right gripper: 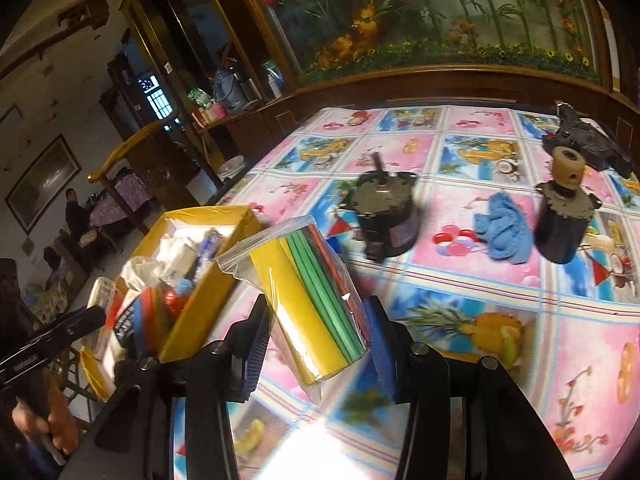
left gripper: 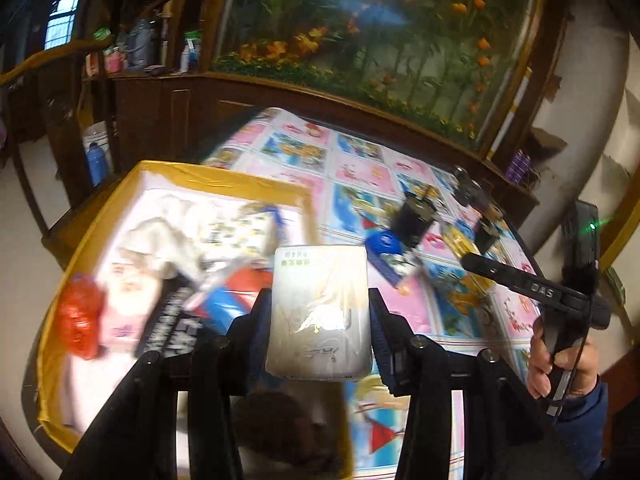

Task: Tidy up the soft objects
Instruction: 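Lower and release the tissue pack and sponge strips into the box with both tools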

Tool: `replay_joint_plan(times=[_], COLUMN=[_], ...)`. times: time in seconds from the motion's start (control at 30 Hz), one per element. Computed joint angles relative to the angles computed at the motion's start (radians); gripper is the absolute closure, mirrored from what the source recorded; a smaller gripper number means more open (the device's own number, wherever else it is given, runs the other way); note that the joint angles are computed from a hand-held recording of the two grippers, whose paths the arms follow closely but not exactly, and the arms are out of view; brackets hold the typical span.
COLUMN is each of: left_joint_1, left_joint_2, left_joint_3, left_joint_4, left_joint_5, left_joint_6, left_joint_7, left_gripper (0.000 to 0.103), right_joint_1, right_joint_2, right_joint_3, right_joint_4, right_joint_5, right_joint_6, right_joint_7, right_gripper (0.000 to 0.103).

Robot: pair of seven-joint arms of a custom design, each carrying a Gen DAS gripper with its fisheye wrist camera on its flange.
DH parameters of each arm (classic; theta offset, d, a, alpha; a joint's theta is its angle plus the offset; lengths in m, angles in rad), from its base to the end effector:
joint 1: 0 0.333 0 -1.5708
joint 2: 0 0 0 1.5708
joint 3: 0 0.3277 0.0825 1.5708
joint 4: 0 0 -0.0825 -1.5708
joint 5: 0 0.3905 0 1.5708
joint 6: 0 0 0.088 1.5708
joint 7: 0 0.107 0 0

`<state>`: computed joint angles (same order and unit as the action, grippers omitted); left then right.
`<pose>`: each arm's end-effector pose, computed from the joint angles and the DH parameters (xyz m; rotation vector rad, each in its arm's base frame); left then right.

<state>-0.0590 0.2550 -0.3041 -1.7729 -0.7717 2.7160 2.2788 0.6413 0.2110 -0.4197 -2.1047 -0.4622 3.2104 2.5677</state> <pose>0.6499 -0.1997 0.5003 -1.4573 2.2740 -1.2496 0.5943 0.1917 0.4335 -1.4014 1.8029 -0.4920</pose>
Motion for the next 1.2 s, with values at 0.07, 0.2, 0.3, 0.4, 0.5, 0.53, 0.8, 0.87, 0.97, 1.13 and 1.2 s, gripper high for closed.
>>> replay_joint_plan(times=[0.07,0.2,0.3,0.4,0.5,0.53,0.8,0.87,0.97,1.13,1.2], left_joint_1=[0.018,0.048,0.06,0.081,0.105,0.107,0.115,0.11,0.116,0.111,0.113], left_joint_2=[0.004,0.028,0.032,0.04,0.038,0.037,0.034,0.041,0.047,0.038,0.035], left_joint_3=[0.011,0.028,0.03,0.023,0.011,0.011,0.019,0.026,0.022,0.014,0.012], left_joint_4=[0.004,0.016,-0.001,-0.009,-0.021,-0.024,-0.044,-0.045,-0.045,-0.069,-0.073], left_joint_5=[-0.013,-0.006,0.017,0.021,-0.003,-0.007,-0.014,0.004,0.006,0.016,0.017], left_joint_6=[0.004,0.01,0.047,0.045,0.039,0.043,0.043,0.044,0.045,0.089,0.09], left_joint_7=[-0.001,-0.016,-0.014,-0.005,0.025,0.034,0.074,0.061,0.06,0.075,0.073], left_gripper=[0.058,0.058,0.058,0.058,0.058,0.058,0.058,0.058,0.058,0.058,0.058], right_joint_1=[-0.018,-0.081,-0.133,-0.126,-0.133,-0.118,-0.13,-0.111,-0.088,-0.083,-0.087], right_joint_2=[0.012,0.058,0.112,0.185,0.271,0.3,0.479,0.512,0.563,0.632,0.659], right_joint_3=[0.043,0.167,0.269,0.303,0.341,0.331,0.376,0.356,0.322,0.311,0.316], right_joint_4=[0.023,0.093,0.183,0.312,0.458,0.508,0.802,0.857,0.943,1.058,1.105], right_joint_5=[0.025,0.114,0.18,0.222,0.247,0.241,0.272,0.261,0.231,0.202,0.201], right_joint_6=[0.012,0.011,-0.027,-0.101,-0.189,-0.225,-0.391,-0.425,-0.489,-0.556,-0.586], right_joint_7=[-0.016,-0.089,-0.161,-0.212,-0.268,-0.27,-0.326,-0.319,-0.289,-0.275,-0.282], right_gripper=[0.052,0.052,0.052,0.052,0.052,0.052,0.052,0.052,0.052,0.052,0.052])
